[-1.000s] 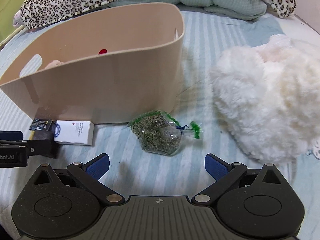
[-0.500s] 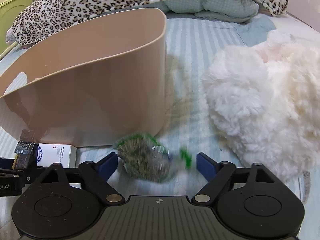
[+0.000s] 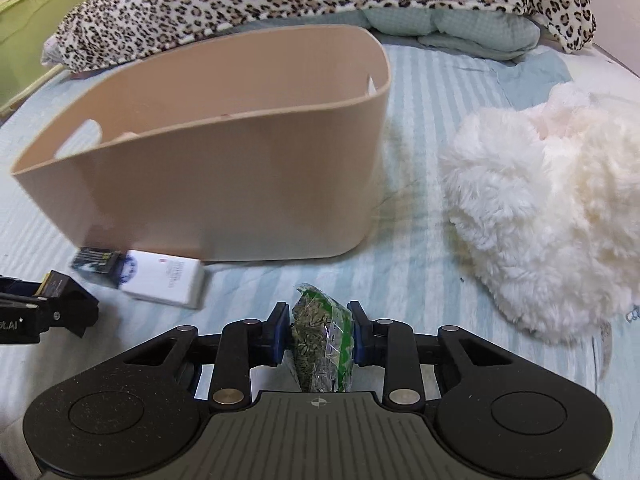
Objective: Organize objects
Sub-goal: 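Grasp the black battery box with the left gripper while the right grasps the herb bag, then drop the battery box and herb bag into the basket with both grippers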
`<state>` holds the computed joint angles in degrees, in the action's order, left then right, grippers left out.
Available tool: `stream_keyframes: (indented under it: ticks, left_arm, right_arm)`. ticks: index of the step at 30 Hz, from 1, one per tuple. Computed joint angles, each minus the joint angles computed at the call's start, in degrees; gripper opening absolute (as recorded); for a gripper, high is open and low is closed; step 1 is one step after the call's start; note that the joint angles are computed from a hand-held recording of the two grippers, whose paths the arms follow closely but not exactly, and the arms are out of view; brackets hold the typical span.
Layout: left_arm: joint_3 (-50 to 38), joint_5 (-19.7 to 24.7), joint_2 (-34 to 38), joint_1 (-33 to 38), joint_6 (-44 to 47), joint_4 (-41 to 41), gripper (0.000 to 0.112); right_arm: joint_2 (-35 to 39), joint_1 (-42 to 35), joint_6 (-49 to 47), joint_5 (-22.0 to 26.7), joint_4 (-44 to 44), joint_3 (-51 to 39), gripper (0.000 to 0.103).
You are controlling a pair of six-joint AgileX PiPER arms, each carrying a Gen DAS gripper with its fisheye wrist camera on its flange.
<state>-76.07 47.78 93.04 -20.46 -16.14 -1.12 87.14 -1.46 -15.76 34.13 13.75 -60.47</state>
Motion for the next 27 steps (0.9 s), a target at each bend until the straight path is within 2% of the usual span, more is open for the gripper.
stream_keyframes:
  ticks: [7, 14, 20, 27]
  left_arm:
    - [0.1, 1.1, -5.9, 1.5, 1.6, 0.6, 0.046]
    - [-0.9, 1.8, -10.4, 1.7, 4.1, 1.8, 0.046]
    - [-2.9, 0.0, -12.0, 1.4, 4.9, 3.6, 0.046]
    - [-8.8, -1.4, -8.5, 2.2, 6.0, 5.6, 0.046]
  right_arm:
    - [-8.1, -1.4, -3.1, 2.8, 4.6, 2.4, 0.028]
    - [-12.6, -0.5, -4.1, 4.5, 6.0, -0.5, 0.028]
    - [-12.7, 2.1, -2.2, 4.2, 5.4, -5.5, 0.028]
    - [-7.6, 5.6, 1.3, 2.6, 3.6, -14.3, 0.028]
